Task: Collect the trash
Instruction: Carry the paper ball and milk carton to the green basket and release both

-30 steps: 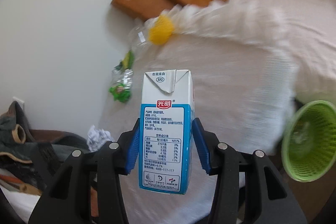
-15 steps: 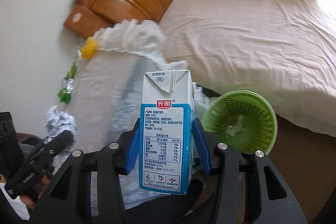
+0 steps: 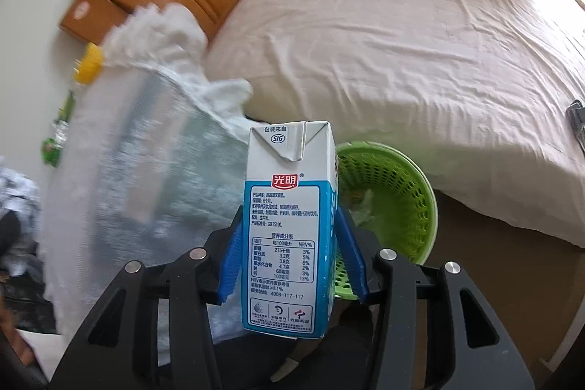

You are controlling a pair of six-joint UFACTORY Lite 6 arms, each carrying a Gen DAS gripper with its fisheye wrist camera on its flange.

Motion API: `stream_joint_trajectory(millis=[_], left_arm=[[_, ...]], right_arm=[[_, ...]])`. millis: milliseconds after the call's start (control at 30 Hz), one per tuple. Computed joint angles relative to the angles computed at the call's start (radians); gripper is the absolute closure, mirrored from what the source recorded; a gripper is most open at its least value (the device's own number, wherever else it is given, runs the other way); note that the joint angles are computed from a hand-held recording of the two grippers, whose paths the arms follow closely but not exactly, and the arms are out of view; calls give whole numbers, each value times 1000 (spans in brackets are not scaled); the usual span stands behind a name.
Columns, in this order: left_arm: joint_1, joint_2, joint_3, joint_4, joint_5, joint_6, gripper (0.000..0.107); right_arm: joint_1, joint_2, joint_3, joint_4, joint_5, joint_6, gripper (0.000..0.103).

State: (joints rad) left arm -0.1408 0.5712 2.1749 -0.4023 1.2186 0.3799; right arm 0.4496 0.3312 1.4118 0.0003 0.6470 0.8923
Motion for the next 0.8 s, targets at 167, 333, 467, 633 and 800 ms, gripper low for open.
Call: stream_joint_trajectory(millis=[167, 333, 467, 633, 800], left_arm=[[-40, 13, 4, 23, -11, -24, 55], [-104, 34, 0, 49, -24, -72, 54], [-170, 73, 13, 61, -34, -114, 54], [-266, 167, 97, 71, -18, -181, 49], [-336, 242, 202, 102, -6, -258, 20]], right_arm=[[-30, -15, -80, 22, -19, 0, 15], [-83, -150, -202, -43, 20, 53, 5], [-159, -271, -298, -29, 61, 31, 4], [-239, -399, -371, -60, 134, -10, 4], [-284, -460, -379, -103, 188, -55, 3]])
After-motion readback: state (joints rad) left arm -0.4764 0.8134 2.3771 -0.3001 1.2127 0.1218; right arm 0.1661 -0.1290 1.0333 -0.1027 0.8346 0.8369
